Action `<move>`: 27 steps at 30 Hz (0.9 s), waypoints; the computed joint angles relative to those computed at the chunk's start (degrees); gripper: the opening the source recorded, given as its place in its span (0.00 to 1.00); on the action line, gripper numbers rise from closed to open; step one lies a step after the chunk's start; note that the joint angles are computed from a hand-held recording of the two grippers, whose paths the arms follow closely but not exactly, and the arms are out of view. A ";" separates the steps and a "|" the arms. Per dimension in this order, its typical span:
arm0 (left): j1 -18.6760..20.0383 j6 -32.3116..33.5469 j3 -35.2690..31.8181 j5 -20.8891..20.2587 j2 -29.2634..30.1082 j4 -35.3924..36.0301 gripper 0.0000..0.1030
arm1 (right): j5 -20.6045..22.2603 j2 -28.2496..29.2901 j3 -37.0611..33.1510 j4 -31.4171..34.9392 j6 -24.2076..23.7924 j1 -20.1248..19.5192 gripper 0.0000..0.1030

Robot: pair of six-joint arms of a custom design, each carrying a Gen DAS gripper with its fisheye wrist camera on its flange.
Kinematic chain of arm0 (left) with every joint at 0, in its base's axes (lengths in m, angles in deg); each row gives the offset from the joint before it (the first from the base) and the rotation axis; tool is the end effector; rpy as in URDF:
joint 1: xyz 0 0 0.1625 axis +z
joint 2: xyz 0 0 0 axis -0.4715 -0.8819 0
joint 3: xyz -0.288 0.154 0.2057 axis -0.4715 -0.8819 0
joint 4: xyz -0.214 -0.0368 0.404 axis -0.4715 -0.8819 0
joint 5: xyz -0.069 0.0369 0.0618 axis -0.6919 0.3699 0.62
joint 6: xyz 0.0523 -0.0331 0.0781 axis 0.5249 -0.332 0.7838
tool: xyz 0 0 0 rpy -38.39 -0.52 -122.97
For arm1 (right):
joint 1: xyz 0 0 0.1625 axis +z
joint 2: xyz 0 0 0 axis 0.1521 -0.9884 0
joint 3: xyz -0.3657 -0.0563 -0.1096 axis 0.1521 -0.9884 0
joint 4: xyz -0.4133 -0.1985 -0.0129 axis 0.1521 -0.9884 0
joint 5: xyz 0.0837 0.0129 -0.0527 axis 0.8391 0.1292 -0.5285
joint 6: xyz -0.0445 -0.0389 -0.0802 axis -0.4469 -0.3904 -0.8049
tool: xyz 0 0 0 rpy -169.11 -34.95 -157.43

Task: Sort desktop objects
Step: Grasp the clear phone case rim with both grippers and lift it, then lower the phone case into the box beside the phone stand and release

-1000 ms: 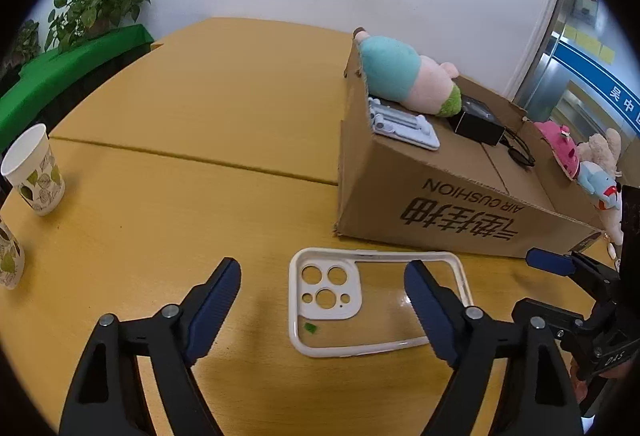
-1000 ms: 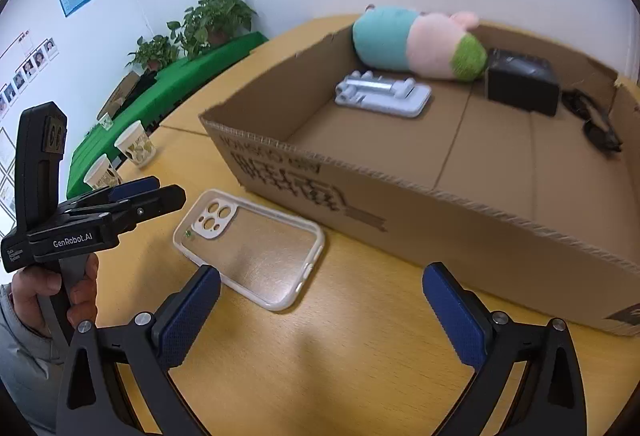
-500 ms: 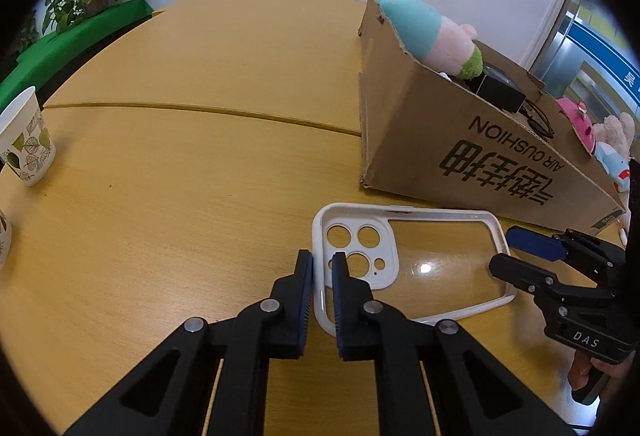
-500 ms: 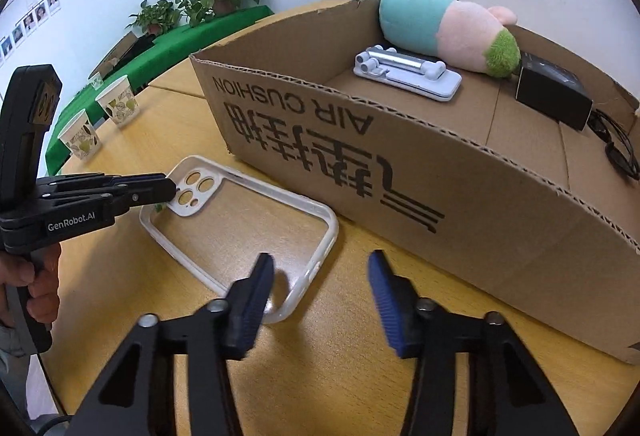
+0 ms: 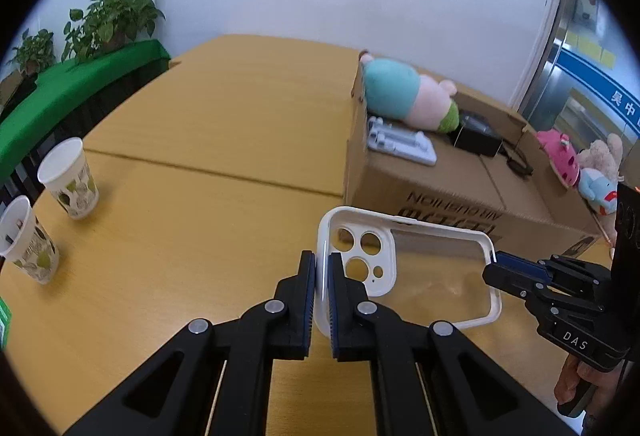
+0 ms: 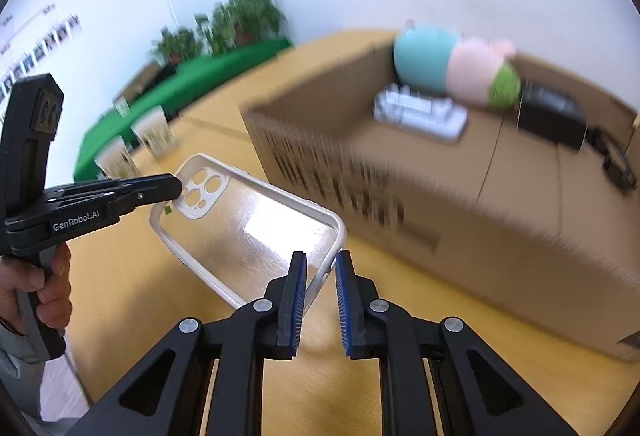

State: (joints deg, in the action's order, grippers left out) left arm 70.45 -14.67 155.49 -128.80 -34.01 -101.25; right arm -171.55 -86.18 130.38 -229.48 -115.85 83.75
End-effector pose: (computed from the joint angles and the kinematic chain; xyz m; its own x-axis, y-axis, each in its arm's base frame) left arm -0.2488 -0.5080 0.1268 -0.8109 0.1083 -0.5751 0.4665 0.7129 -0.5236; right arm 0.1410 -0.5727 0.1914 -0.7600 -0.4378 0.4804 -0.6326 0.6678 -0.3923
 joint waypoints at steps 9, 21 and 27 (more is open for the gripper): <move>-3.22 20.63 -13.32 -1.79 9.10 -12.87 0.05 | 2.71 -4.39 -4.66 -5.31 -2.64 1.40 0.14; 0.31 26.97 -41.31 -12.24 28.50 -1.76 0.05 | -2.61 -0.21 -23.69 4.67 -1.43 -2.11 0.13; 3.73 20.58 -51.61 -15.66 35.55 9.21 0.06 | -3.23 6.64 -36.19 21.10 4.58 -6.42 0.14</move>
State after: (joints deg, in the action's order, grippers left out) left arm 74.18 5.91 103.87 -144.45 1.54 -92.03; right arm -174.78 -79.53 94.19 -208.38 -111.27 77.33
